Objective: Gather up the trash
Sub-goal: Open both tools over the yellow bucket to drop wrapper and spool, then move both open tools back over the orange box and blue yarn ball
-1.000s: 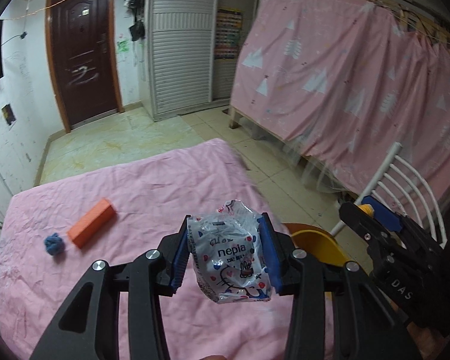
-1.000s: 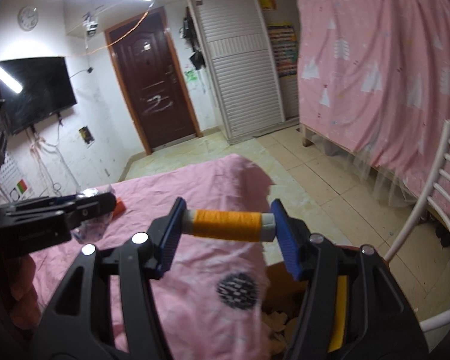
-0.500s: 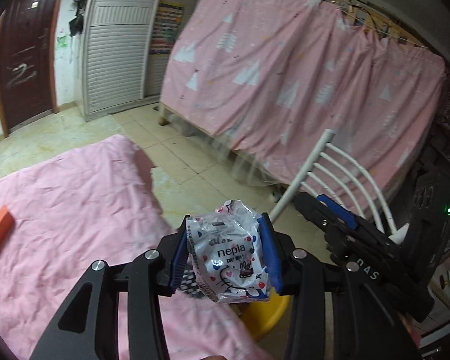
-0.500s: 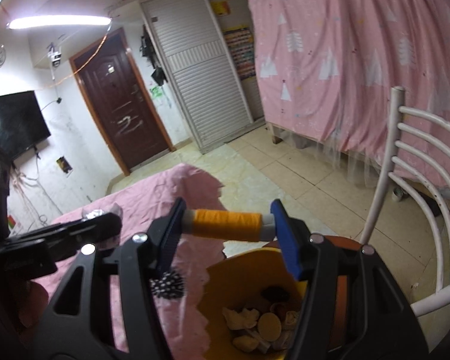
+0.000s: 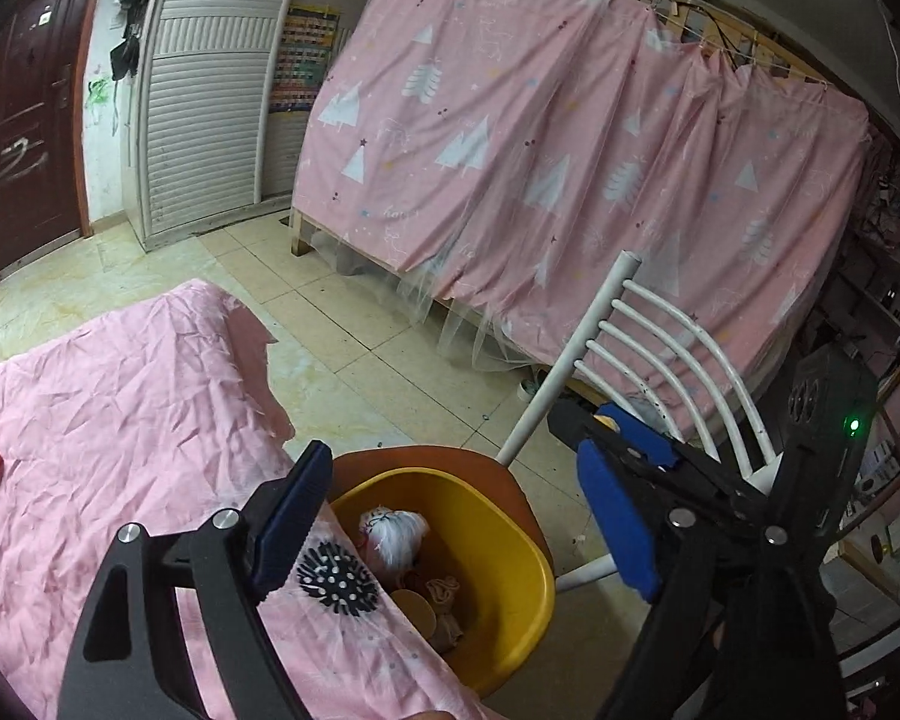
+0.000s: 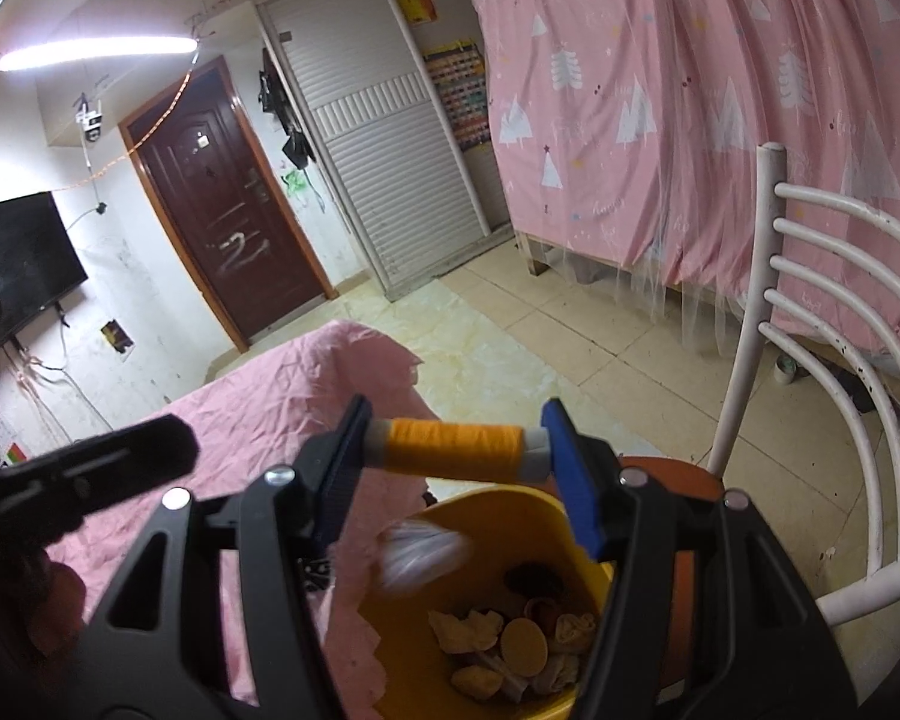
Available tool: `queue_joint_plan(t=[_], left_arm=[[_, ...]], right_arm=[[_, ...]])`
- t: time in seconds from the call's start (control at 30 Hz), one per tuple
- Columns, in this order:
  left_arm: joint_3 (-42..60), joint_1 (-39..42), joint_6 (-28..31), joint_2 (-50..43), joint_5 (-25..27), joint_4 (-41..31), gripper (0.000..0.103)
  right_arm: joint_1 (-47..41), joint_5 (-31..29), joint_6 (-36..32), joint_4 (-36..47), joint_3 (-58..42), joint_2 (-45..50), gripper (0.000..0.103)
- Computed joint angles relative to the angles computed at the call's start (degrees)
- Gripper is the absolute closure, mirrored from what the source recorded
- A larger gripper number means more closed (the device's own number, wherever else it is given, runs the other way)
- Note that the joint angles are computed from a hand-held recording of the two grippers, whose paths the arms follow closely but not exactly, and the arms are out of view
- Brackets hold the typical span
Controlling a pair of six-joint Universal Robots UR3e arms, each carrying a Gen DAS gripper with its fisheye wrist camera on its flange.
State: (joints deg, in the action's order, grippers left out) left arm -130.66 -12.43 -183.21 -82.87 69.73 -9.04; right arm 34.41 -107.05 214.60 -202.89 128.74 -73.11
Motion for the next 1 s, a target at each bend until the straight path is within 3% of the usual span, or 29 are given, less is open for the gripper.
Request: queue_joint_plan(t=[0.23,0.6,0.77,0.87,1.0], left_arm=[[-3.3,5.3,2.05,6.44,-2.77,-2.94,0.029],[-10.18,22.08,10.62,24.41,-11.95,-15.98,0.028],[-11.92,35.91,19.64,38.06,-18.87,-31.86,0.027],[-11.43,45.8,27.5,46.53,-23.54,-45.3,0.026],[-6.54,64.53,46.27,58.38,-31.21,-75.27,0.024]], right_arm=[[1.5,-0.68,-0.04,3.56,-3.41,1.31,0.027],[5.92,-2.24,-0.33,11.09,-14.88,6.16,0.027],[8.1,-1.6,-1.84,16.79,-24.92,11.29,0.023],[9.37,-1.2,-2.79,20.54,-31.54,14.61,0.023],[10.92,-0.81,-3.92,25.89,-41.14,19.29,0.02]])
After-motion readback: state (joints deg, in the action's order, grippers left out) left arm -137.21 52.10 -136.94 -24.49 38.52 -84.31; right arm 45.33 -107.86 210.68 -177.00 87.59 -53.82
